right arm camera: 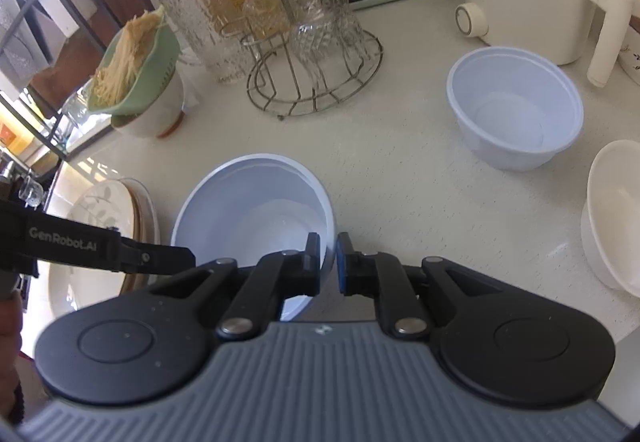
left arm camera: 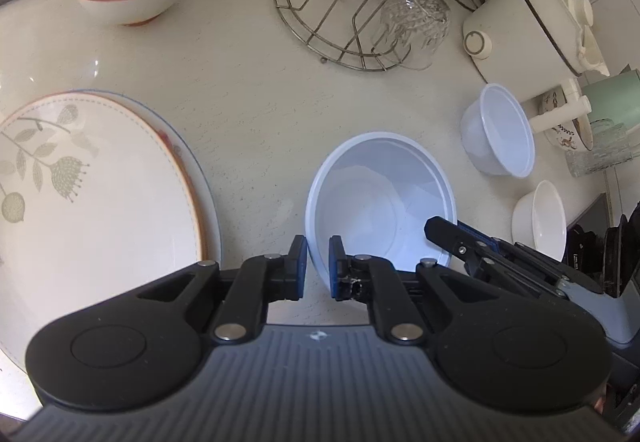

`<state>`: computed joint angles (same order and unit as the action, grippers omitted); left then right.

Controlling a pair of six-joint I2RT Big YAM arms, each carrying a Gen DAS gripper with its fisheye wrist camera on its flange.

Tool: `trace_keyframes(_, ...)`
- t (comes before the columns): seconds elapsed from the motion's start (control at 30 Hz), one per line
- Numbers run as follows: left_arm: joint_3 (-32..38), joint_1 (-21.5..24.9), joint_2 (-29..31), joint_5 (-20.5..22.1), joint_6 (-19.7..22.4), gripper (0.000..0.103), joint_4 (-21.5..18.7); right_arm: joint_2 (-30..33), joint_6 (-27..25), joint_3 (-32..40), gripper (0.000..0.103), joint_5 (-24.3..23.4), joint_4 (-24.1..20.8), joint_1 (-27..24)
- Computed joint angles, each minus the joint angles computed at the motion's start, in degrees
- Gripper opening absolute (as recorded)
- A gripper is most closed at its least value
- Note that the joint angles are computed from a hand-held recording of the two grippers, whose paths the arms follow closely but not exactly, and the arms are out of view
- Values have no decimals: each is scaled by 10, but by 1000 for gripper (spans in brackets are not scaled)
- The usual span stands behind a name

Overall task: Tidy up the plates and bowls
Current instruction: 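Carry the white plastic bowl beside the plate stack and open the left gripper, then move the open left gripper to the second white plastic bowl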

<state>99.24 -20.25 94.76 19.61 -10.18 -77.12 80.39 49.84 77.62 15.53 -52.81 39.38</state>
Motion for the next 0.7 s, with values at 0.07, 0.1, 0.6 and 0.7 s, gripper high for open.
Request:
trace_keyframes(0.07, 2, -2, 2, -6, 10, 12, -7, 8, -3, 9, 12, 3, -13, 3)
trace_keyframes(0.1, 5, -3, 5, -10, 21, 12, -15, 9, -4, 10, 12, 2, -15, 3)
trace_keyframes(0.6, 22, 1, 0, -41, 34, 20, -34, 6, 11, 13, 44, 22, -7, 12)
trace_keyframes(0.7, 23, 1, -9, -50, 40, 25, -29, -2, 2, 14, 46, 38, -3, 17)
